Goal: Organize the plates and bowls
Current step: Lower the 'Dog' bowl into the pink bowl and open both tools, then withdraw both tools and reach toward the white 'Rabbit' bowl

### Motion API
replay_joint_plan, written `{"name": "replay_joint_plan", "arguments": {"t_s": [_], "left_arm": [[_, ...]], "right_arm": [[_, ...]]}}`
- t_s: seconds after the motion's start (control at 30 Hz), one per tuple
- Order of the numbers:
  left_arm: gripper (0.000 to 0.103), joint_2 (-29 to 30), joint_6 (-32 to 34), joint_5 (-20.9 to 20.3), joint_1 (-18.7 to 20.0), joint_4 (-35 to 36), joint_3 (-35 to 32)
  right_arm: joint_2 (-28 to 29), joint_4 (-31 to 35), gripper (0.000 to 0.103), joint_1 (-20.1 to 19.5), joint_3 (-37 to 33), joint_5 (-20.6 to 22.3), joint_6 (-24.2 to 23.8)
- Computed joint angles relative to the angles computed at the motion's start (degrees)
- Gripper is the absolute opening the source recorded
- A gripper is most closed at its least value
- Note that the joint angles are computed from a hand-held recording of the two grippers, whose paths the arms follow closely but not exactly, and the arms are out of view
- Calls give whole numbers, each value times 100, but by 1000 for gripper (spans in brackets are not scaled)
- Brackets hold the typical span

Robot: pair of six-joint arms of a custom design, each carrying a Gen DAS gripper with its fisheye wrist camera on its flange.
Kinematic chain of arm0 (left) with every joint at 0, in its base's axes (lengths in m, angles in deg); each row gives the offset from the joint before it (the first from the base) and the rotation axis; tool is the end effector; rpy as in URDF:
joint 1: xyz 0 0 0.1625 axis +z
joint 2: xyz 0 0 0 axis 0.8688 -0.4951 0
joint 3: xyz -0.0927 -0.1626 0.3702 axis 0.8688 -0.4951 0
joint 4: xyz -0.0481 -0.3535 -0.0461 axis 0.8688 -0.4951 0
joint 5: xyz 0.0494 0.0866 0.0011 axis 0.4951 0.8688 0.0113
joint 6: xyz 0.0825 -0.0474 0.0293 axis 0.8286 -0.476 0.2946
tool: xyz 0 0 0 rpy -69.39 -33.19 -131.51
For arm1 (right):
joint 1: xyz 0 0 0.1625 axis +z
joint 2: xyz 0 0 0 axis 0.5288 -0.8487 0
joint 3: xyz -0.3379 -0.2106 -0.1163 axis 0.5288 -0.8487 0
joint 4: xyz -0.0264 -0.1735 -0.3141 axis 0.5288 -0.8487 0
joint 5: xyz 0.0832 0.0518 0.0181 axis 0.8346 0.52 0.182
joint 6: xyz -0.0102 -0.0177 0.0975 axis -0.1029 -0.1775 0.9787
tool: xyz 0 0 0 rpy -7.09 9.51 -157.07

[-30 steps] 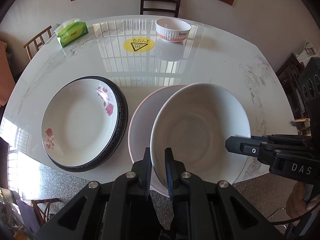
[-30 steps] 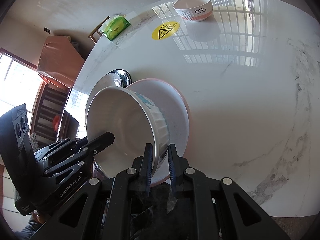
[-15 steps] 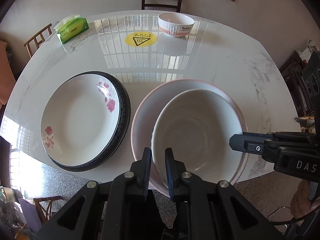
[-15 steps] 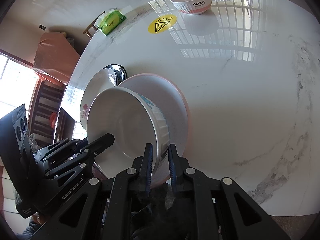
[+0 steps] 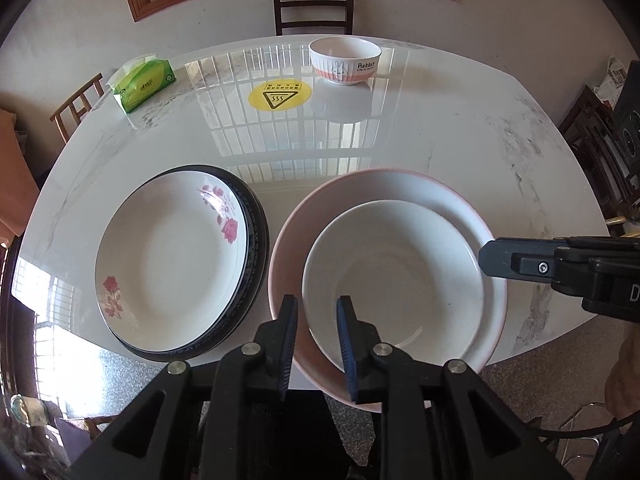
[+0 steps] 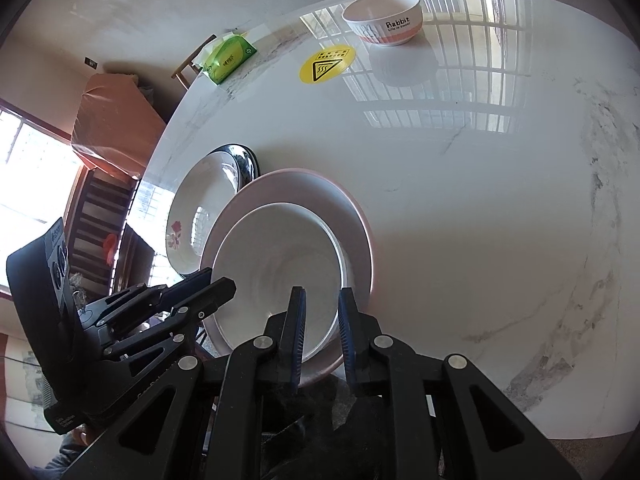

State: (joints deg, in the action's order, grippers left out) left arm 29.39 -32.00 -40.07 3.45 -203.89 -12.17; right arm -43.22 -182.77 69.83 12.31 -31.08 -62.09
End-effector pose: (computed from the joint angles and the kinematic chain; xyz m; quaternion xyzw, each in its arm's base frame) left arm -0.1658 -0.7601 0.1785 0.3807 0.8792 -0.0598 0.2801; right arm 0.2426 -0.7218 0.0962 -0.1047 -0.9506 0.2464 0.1569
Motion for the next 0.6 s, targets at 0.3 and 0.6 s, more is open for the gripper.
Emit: {"name": "replay_joint_plan", "arguments": {"t_s": [0.3,0.6], "left_arm": [[21,-191,1004,243,-102,-1847,802],[21,-200,1461,127,-131,-2497,962]], "right_arm": [[-84,-636,18,-4,272,53,-250],[-171,-1134,20,-77,550,-283,-308]]}}
